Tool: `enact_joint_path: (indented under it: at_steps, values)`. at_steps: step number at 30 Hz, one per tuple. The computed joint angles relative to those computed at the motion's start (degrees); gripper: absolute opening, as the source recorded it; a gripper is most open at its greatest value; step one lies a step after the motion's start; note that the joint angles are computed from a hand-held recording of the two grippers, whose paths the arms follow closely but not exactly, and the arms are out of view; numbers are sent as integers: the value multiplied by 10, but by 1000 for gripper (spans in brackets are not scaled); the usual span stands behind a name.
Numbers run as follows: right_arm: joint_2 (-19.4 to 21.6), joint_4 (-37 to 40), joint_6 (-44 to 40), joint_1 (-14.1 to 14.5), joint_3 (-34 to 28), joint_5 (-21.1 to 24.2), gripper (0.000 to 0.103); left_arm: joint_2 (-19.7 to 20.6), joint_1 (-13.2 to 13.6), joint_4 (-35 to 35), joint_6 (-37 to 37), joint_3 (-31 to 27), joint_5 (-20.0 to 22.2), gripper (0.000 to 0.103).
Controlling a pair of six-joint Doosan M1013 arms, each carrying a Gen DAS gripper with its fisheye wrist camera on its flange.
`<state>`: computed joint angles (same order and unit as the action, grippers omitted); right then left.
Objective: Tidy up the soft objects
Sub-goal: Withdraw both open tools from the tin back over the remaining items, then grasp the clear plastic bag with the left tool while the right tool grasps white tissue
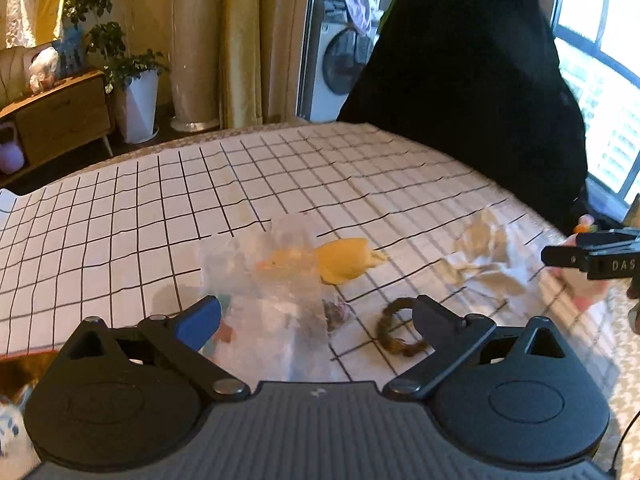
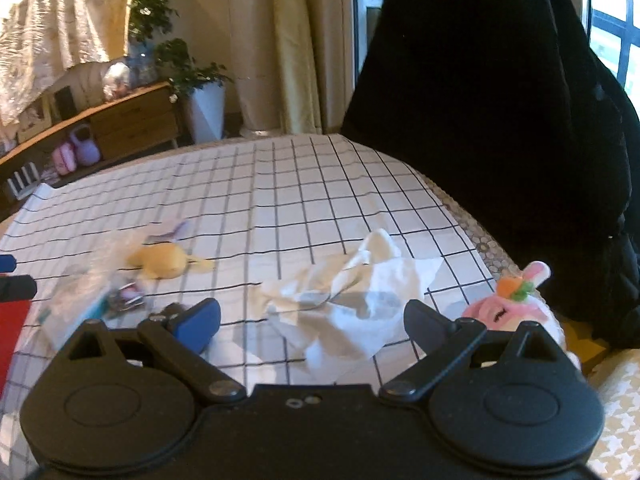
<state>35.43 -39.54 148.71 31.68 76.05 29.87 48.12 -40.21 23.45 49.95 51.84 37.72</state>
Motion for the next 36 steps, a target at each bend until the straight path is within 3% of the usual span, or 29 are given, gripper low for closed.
enact_joint_path:
  at_steps: [13, 18, 25, 28, 33, 35, 36]
  values:
    - [68, 89, -53, -25, -93, 59, 98, 131, 36, -131, 94, -235, 181, 103]
    - [87, 118, -76, -31, -120, 90, 98, 174, 41, -135, 99, -313, 253, 103]
    - [106, 126, -69, -34, -140, 112, 98, 186, 52, -141, 68, -323, 269, 102]
    - [110, 130, -67, -35, -144, 116, 96, 173, 54, -140, 51, -293, 249, 101]
    - [113, 132, -62, -35, -144, 119, 86, 151, 55, -131, 26, -248, 225, 80]
    - [114, 117, -55, -33, -145, 125, 78, 149, 55, -124, 16, -245, 223, 63]
    - [113, 109, -51, -31, -145, 129, 76, 146, 55, -122, 9, -240, 222, 59]
